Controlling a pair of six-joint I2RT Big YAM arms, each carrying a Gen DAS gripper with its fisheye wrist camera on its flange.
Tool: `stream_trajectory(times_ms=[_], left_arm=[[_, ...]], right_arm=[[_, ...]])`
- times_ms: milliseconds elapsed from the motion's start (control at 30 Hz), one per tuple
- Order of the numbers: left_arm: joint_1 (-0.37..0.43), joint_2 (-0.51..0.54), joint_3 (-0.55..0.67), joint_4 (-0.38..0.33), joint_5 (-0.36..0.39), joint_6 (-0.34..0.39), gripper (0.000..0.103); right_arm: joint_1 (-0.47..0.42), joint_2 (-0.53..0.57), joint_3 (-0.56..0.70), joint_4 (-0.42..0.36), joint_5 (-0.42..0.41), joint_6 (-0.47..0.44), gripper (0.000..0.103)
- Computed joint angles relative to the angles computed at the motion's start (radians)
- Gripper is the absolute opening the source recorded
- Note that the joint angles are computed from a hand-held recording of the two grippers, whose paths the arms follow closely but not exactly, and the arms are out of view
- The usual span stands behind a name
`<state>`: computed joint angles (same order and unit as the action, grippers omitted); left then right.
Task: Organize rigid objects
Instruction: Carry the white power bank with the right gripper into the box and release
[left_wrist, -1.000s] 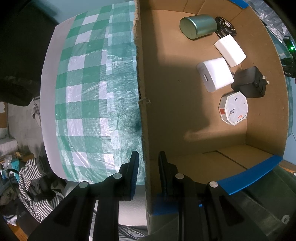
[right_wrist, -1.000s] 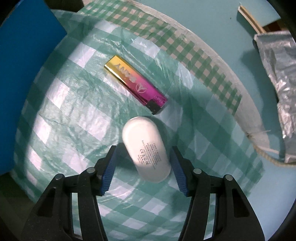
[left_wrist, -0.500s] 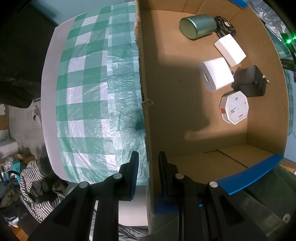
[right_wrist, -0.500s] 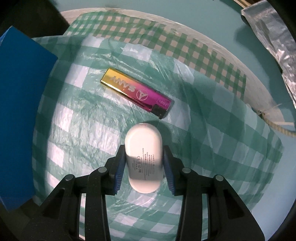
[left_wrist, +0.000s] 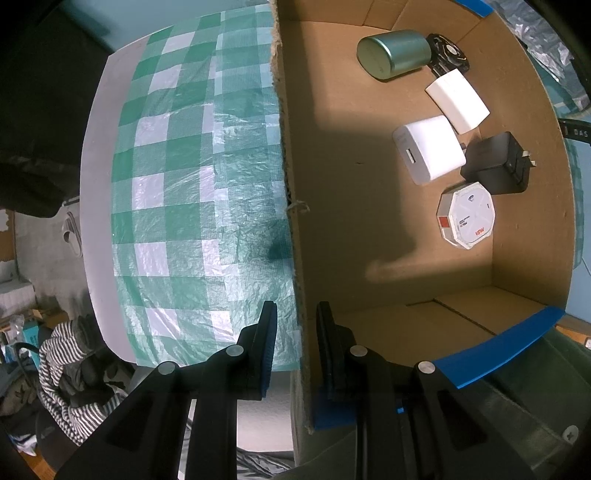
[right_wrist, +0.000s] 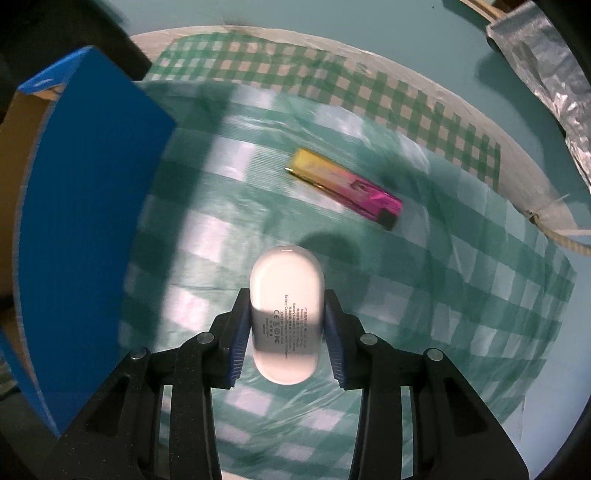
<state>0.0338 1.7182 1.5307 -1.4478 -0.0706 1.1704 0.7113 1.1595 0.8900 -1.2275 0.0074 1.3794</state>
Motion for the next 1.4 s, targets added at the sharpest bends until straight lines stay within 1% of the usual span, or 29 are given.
stream_trajectory(times_ms=[267, 533, 700, 933, 1300, 1400], left_arm=[[0.000, 0.002, 0.006, -0.010, 0.006, 0.002, 0.022], [-0.004, 0.003, 0.015, -0.021, 0.009, 0.006, 0.022], [-0.006, 0.006, 0.030, -0.036, 0.015, 0.008, 0.022], [-0.006, 0.000, 0.028, -0.042, 0.023, 0.007, 0.022], [-0.012, -0.007, 0.029, -0.046, 0.029, 0.006, 0.021], [-0.012, -0.007, 0.028, -0.046, 0.029, 0.006, 0.021]], right_arm=[[0.034, 0.057, 0.128, -0.051, 0.021, 0.043, 0.037], [0.051, 0.109, 0.259, -0.100, 0.053, 0.032, 0.037], [0.050, 0.142, 0.327, -0.126, 0.069, -0.003, 0.037], [0.041, 0.193, 0.411, -0.139, 0.089, -0.066, 0.037], [0.030, 0.289, 0.510, -0.118, 0.089, -0.170, 0.037], [0.027, 0.320, 0.536, -0.125, 0.087, -0.201, 0.037]])
